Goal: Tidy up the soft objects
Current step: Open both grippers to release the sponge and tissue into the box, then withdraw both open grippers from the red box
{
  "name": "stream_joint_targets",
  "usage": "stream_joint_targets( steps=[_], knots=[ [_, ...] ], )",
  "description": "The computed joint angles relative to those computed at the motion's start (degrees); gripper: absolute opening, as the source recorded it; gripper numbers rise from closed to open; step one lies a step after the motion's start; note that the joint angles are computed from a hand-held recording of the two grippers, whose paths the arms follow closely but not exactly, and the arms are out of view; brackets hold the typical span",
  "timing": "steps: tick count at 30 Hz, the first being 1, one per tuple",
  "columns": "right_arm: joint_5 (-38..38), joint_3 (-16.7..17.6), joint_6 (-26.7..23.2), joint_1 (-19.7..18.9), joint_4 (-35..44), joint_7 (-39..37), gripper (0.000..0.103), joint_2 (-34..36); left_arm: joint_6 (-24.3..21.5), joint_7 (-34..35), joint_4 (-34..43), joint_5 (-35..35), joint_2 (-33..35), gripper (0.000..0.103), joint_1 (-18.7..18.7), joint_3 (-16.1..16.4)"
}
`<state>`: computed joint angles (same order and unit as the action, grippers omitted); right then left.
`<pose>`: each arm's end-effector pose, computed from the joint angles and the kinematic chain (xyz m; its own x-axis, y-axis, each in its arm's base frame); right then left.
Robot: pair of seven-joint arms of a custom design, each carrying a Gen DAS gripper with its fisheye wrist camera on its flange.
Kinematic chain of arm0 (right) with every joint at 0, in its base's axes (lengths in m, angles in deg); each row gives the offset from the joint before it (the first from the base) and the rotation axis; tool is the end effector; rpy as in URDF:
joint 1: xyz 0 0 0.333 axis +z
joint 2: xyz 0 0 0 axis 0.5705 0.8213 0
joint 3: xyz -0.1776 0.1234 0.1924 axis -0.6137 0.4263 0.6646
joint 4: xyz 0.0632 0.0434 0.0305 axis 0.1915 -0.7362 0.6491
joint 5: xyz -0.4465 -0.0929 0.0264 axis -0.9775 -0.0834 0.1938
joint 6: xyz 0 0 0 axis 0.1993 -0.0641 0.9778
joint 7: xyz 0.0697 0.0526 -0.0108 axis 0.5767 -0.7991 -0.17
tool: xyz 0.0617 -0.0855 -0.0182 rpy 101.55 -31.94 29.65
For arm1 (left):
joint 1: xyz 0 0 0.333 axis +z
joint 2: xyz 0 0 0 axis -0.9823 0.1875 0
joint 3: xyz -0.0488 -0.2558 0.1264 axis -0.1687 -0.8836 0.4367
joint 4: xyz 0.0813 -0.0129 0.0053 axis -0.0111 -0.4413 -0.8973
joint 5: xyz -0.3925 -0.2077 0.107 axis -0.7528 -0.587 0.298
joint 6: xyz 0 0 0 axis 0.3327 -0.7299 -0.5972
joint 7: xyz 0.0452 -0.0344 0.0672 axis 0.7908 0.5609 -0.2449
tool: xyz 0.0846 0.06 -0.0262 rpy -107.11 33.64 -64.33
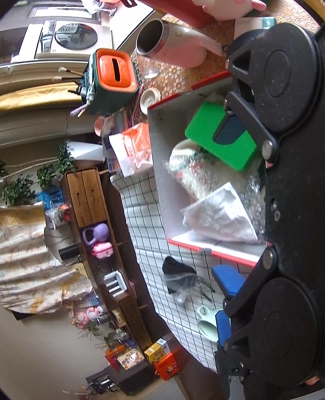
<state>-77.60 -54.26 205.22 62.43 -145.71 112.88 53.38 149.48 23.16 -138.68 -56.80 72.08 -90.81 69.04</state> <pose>0.5784 0.3936 0.5591 -0.0220 -0.9707 -0.2391 -0.6659 0.1926 -0.7207 0.6363 -0.3181 0.5411 -0.5559 -0.8051 0.2066 -0.6279 0.2439 -0.7391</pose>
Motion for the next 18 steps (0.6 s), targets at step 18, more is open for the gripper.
stream_joint_targets(
  steps=[18],
  knots=[
    [10.18,-2.32,-4.13,7.02,22.15,-16.04,0.103,16.86,-2.87,11.47,-5.38,-7.34,-6.88,0.102,3.83,7.02]
  ],
)
